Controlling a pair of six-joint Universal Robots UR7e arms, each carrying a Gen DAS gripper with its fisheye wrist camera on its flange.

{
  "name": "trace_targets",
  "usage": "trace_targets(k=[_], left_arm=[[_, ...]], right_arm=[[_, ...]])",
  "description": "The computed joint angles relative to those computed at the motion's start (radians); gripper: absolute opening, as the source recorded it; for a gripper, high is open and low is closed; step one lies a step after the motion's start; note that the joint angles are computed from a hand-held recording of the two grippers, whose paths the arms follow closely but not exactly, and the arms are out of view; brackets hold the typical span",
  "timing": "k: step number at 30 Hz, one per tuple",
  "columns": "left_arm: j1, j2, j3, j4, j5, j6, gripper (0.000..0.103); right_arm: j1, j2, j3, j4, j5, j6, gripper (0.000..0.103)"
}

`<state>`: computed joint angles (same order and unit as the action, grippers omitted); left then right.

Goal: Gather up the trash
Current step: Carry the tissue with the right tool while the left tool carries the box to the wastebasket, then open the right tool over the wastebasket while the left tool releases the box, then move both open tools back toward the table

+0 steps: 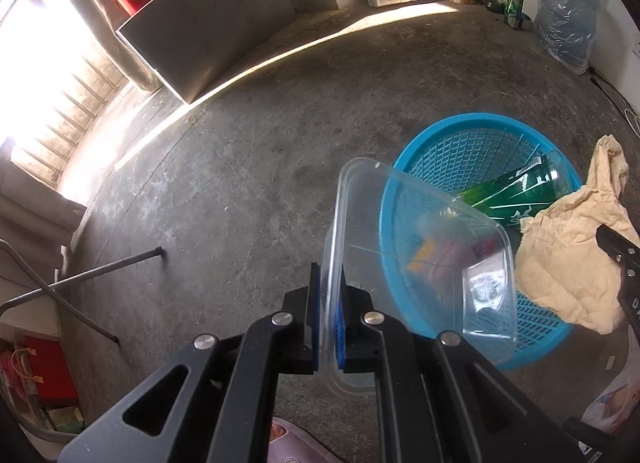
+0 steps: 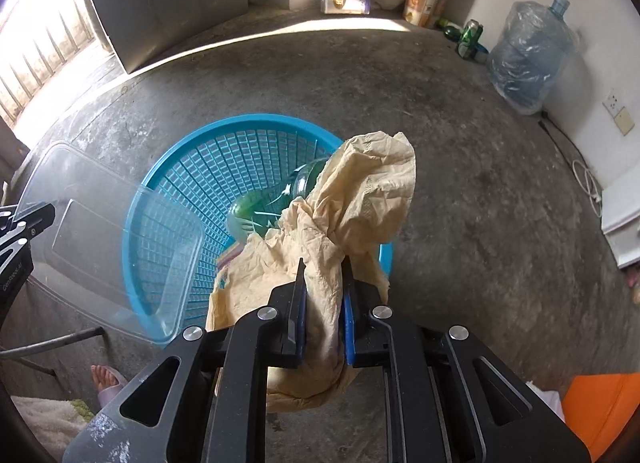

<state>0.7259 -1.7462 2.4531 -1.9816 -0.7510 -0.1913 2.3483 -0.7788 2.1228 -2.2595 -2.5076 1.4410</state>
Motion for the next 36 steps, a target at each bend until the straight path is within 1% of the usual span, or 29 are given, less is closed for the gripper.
trace_targets(k=[1, 2, 3, 5, 6, 7, 8, 9, 12, 14, 18, 19, 22, 26, 28, 30, 31, 33, 35, 36], left_arm=[[0.005, 0.008, 0.001, -0.015, -0.015, 0.012, 0.007], [0.010, 0.010, 0.002, -0.028, -0.041, 0.020, 0.008], [0.020, 0.008, -0.001, -0.044, -0.078, 0.031, 0.012], [0.030, 0.005, -0.009, -0.054, -0.131, 0.036, 0.016], [0.035, -0.002, -0.010, -0.062, -0.149, 0.041, 0.022], [0.038, -0.009, -0.013, -0.066, -0.164, 0.041, 0.026], [0.041, -0.019, -0.016, -0.069, -0.184, 0.043, 0.035], [0.043, -0.029, -0.020, -0.074, -0.198, 0.043, 0.042], [0.044, -0.046, -0.033, -0.098, -0.243, 0.032, 0.048], [0.046, -0.064, -0.045, -0.109, -0.271, 0.021, 0.049], [0.025, -0.116, -0.072, -0.102, -0.316, -0.004, 0.049], [0.016, -0.129, -0.080, -0.092, -0.322, -0.013, 0.049], [-0.018, -0.174, -0.108, -0.044, -0.340, -0.040, 0.049], [-0.084, -0.254, -0.146, 0.041, -0.374, -0.073, 0.054], [-0.128, -0.305, -0.167, 0.093, -0.396, -0.089, 0.058], [-0.180, -0.358, -0.192, 0.152, -0.411, -0.112, 0.063], [-0.204, -0.383, -0.209, 0.184, -0.424, -0.123, 0.065], [-0.258, -0.432, -0.246, 0.249, -0.434, -0.156, 0.072], [-0.314, -0.484, -0.284, 0.318, -0.439, -0.192, 0.077], [-0.340, -0.507, -0.305, 0.358, -0.440, -0.209, 0.080]], right_arm=[[-0.009, 0.005, 0.006, -0.026, 0.004, -0.018, 0.023], [-0.023, 0.003, 0.022, -0.073, 0.006, -0.047, 0.026], [-0.028, 0.004, 0.039, -0.128, 0.009, -0.070, 0.029], [-0.033, 0.002, 0.067, -0.217, 0.023, -0.093, 0.039], [-0.032, -0.001, 0.077, -0.245, 0.028, -0.092, 0.048], [-0.026, -0.005, 0.088, -0.269, 0.027, -0.088, 0.051], [-0.019, -0.009, 0.099, -0.296, 0.026, -0.088, 0.052], [-0.013, -0.012, 0.108, -0.320, 0.028, -0.086, 0.053], [0.000, -0.026, 0.147, -0.422, 0.042, -0.092, 0.055], [0.012, -0.038, 0.163, -0.450, 0.044, -0.081, 0.055], [0.038, -0.064, 0.167, -0.419, 0.040, -0.014, 0.055], [0.038, -0.069, 0.173, -0.435, 0.037, -0.014, 0.055], [0.061, -0.093, 0.179, -0.423, 0.034, 0.022, 0.055], [0.117, -0.132, 0.173, -0.366, 0.030, 0.083, 0.055], [0.161, -0.153, 0.157, -0.301, 0.025, 0.124, 0.055], [0.205, -0.175, 0.133, -0.215, 0.027, 0.164, 0.055], [0.226, -0.186, 0.118, -0.170, 0.031, 0.183, 0.060], [0.272, -0.202, 0.083, -0.076, 0.027, 0.225, 0.068], [0.316, -0.210, 0.043, 0.006, 0.020, 0.256, 0.071], [0.333, -0.211, 0.023, 0.034, 0.016, 0.261, 0.075]])
